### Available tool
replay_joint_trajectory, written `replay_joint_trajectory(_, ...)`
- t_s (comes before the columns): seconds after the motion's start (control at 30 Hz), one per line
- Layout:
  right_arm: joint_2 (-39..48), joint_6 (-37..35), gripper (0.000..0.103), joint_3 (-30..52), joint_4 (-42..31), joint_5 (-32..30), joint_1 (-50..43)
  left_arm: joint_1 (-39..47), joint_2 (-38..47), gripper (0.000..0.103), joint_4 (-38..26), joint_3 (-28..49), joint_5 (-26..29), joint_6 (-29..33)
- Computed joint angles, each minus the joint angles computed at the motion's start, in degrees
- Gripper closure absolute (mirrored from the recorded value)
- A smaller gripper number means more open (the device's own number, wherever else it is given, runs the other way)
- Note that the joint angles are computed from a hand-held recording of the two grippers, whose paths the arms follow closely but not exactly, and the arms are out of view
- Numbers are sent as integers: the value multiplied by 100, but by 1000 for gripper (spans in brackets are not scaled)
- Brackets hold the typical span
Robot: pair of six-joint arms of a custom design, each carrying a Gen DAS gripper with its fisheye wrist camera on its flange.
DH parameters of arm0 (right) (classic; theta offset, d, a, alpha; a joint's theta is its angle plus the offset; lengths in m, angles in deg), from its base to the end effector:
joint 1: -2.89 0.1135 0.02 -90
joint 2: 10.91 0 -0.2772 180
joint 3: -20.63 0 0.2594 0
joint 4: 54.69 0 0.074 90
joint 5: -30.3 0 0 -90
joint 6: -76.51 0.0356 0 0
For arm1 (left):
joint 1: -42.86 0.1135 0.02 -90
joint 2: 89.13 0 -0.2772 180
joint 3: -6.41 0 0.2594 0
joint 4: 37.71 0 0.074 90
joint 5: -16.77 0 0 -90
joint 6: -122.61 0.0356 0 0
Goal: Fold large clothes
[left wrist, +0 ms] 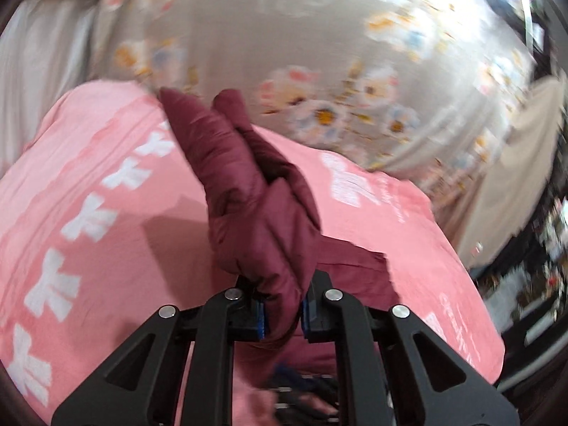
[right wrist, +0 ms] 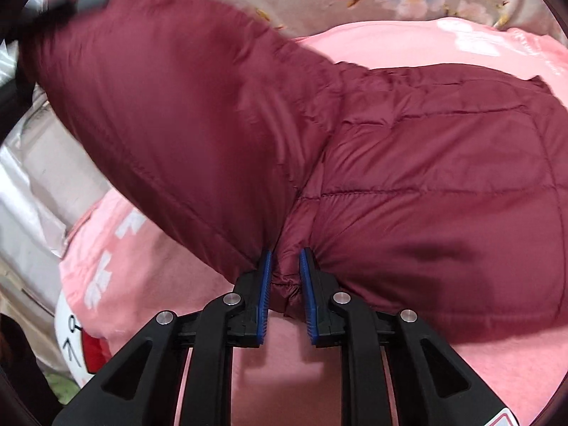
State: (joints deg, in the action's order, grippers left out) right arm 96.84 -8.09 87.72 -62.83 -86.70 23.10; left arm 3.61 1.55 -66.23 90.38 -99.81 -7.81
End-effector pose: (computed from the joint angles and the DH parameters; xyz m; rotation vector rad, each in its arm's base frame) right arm 0.3425 0.1433 0.1289 -0.5315 2.3855 0.7726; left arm 0.2946 -0.2201 0.2993 -0.2802 2.1107 -0.3180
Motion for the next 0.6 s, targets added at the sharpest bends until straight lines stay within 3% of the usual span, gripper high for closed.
replay_joint_trajectory(0.2,-772,23,88,-371,-567,-1009,-1129,-369,1325,91,-263,1595,215,668)
replay_joint_trajectory(0.37,-1423,-541,88,-510,-1387,-513,-2365,-519,2857,91,-904,3294,770,730)
replay_joint_trajectory(0.5,-1538,-748,86,-450,-1644,-288,-3030,-601,4356,91,-1925,5124,1244,595)
replay_joint_trajectory(0.6,-1472,-812,85,-319,-1748,-299,-3341,-684,5277,91,-2605,6321,1270,485)
